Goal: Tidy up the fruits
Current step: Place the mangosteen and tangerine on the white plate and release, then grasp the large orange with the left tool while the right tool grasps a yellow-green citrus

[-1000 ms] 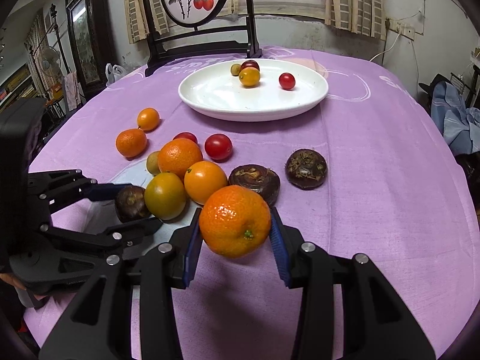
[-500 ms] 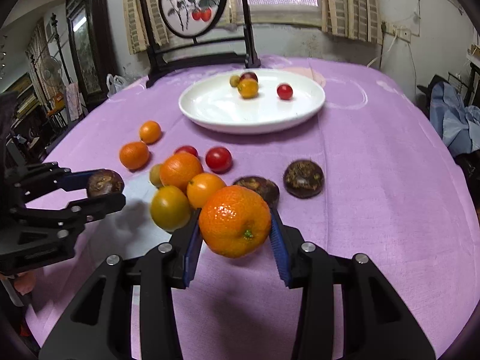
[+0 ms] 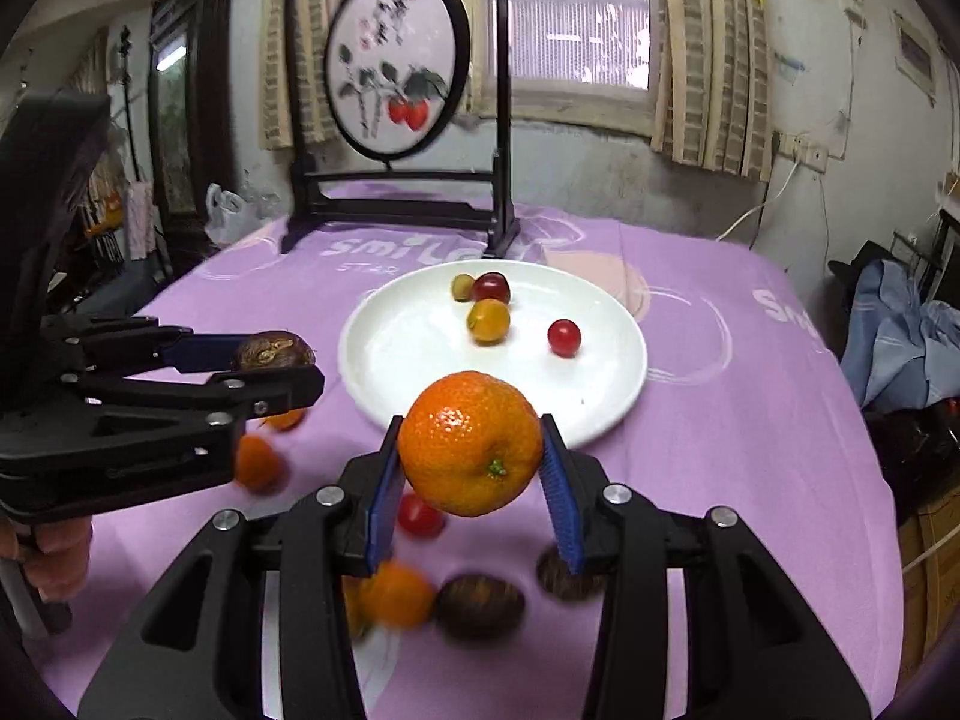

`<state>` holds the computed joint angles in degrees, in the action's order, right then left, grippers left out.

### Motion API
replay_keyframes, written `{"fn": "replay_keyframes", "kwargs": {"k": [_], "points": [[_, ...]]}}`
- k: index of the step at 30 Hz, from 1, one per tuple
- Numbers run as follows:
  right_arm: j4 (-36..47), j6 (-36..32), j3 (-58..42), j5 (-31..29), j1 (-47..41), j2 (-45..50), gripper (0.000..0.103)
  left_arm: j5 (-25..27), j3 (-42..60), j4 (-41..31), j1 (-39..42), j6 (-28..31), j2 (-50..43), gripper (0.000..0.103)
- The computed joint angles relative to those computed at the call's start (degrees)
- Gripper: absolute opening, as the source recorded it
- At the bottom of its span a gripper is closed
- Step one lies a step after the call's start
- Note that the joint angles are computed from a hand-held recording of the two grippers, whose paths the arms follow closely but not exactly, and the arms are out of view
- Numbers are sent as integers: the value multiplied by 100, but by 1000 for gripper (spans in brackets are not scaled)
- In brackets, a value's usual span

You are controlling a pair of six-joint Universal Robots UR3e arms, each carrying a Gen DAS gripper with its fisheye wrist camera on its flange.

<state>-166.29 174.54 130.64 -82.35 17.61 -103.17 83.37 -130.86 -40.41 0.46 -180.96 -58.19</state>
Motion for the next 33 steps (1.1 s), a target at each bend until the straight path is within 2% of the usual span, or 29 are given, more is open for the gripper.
{"fn": "replay_keyframes", "kwargs": {"k": [2, 4, 7, 9, 10, 11, 12, 13, 18, 20, 24, 27, 29, 33], "points": [[217, -64, -686, -185, 26, 908, 43, -110, 335, 95, 227, -263, -812, 43], [236, 22, -1018, -331, -16, 1402, 43, 108, 562, 377, 113, -379, -1404, 43], [264, -34, -1309, -191, -169, 1912, 43, 374, 840, 719, -59, -352, -2114, 43], [193, -12, -1363, -112, -247, 2070, 45, 207, 898, 753, 50, -399, -2314, 51], [11, 51, -1290, -93, -289, 2078, 53, 189, 890, 844, 77, -503, -2379, 61], [-345, 172, -1103, -121, -326, 2014, 62, 302, 880, 922, 25, -618, -2400, 63], [-642, 257, -929, -72, -364, 1953, 62, 336, 860, 928, 20, -632, -2367, 65], [-762, 280, -790, 77, -457, 1827, 62, 294, 809, 926, 52, -611, -2277, 71], [-544, 262, -159, 586, -843, 878, 62, 380, 295, 906, 198, -542, -1416, 80], [-353, 194, 96, 704, -926, 453, 62, 389, 40, 757, 278, -476, -906, 88], [-5, -67, 652, 490, -793, -451, 62, 594, -568, 346, 341, -316, 366, 94], [484, -318, 877, 301, -542, -930, 62, 523, -867, -440, 550, 5, 1385, 94], [573, -346, 1073, 76, -336, -1203, 62, 709, -927, -936, 490, 102, 1789, 94], [985, -273, 1439, -69, -48, -1845, 62, 334, -1260, -1895, 1043, 495, 3057, 94]]}}
